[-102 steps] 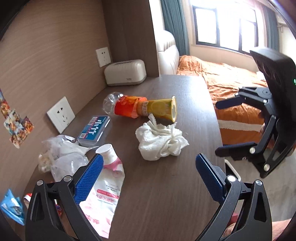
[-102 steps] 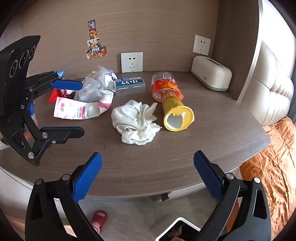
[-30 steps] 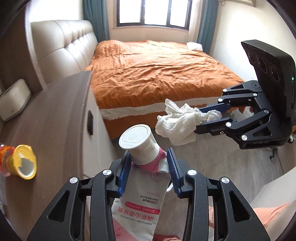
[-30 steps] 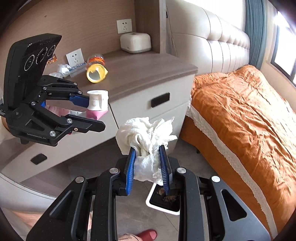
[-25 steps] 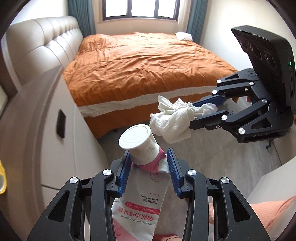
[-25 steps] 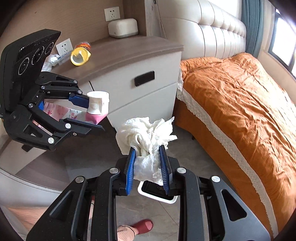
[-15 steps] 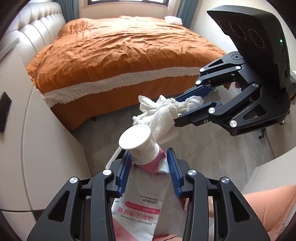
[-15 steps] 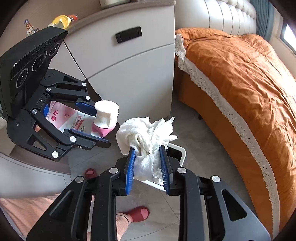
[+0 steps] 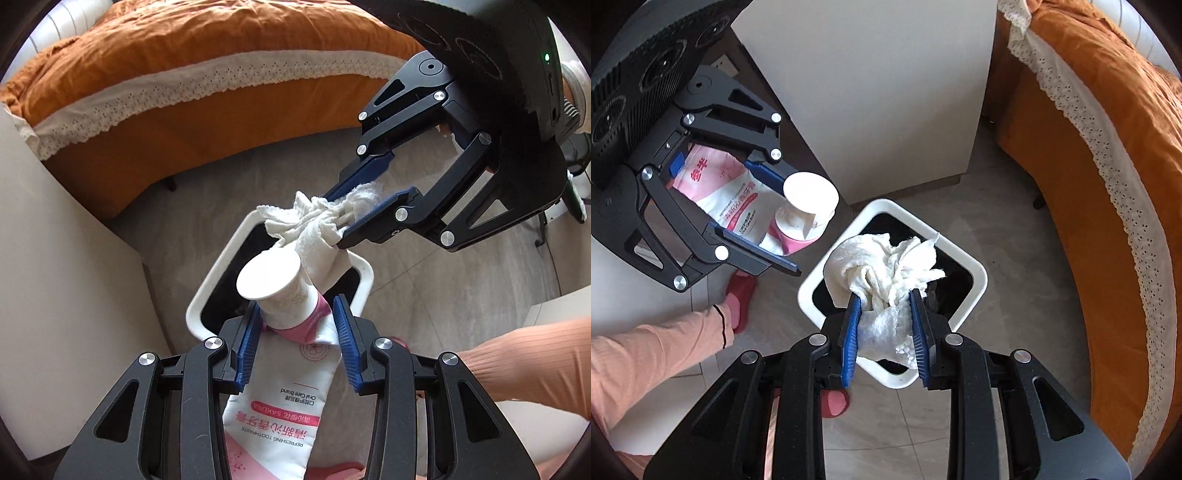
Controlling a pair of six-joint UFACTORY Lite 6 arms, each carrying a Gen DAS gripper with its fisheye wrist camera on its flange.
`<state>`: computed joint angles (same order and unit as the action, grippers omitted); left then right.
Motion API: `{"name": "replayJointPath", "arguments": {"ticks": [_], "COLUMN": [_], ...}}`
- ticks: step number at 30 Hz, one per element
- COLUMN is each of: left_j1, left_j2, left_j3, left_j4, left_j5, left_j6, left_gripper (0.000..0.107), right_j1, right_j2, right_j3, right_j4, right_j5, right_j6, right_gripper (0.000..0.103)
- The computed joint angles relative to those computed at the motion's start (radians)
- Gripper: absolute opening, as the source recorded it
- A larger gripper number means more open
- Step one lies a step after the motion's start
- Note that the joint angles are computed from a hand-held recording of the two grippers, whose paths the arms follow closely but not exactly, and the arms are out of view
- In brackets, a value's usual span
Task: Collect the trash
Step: 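Open both grippers to drop the tube and towel into the bin, then move both grippers back to the desk toward the can and plastic bag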
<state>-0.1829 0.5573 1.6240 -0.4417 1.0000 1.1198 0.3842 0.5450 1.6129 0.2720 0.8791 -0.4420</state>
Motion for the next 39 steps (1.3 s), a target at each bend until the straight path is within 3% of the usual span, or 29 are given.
{"name": "replayJointPath", "arguments": {"ticks": [2,3,4,5,6,13,20,31,39], "left_j1": [-0.008,-0.011,-0.014,-0.016,-0.016,-0.022,-0.009,0.037,0.093], "left_j2": [0.047,0.070,0.088,0.099,0.092,0.133,0.119,0.067,-0.028], "left_j3": [-0.004,0.001,-0.006,-0.016,-0.040,-0.030,-0.012,0.083,0.119], "left_j4": [-0.007,-0.005,-0.011,-0.018,-0.025,-0.017,0.014,0.023,0.018], "left_j5": [-0.036,-0.047,-0.066,-0.090,-0.114,-0.145,-0.112,0.011,0.123], "left_j6": [0.006,0.010,0.025,0.038,0.052,0.085,0.103,0.096,0.105], "left_gripper": [0.040,0.046,0.058,0.094,0.098,0.098,0.098,0.098,0.098], "right_j1": [-0.005,-0.008,-0.010,-0.011,-0.014,-0.005,-0.005,0.030,0.092], "right_j2": [0.029,0.049,0.082,0.102,0.120,0.156,0.173,0.140,0.121], "right_j3": [-0.024,-0.024,-0.001,0.001,0.009,0.021,0.090,0.205,0.375], "right_j4": [0.017,0.031,0.039,0.042,0.051,0.025,0.002,-0.063,-0.123], "right_j5": [-0.028,-0.027,-0.014,-0.022,-0.037,-0.048,-0.010,0.090,0.234], "right_j6": [-0.044,-0.070,-0.085,-0.099,-0.117,-0.135,-0.115,0.002,0.132], "right_gripper": [0.028,0.037,0.074,0.096,0.099,0.099,0.099,0.099,0.099]}}
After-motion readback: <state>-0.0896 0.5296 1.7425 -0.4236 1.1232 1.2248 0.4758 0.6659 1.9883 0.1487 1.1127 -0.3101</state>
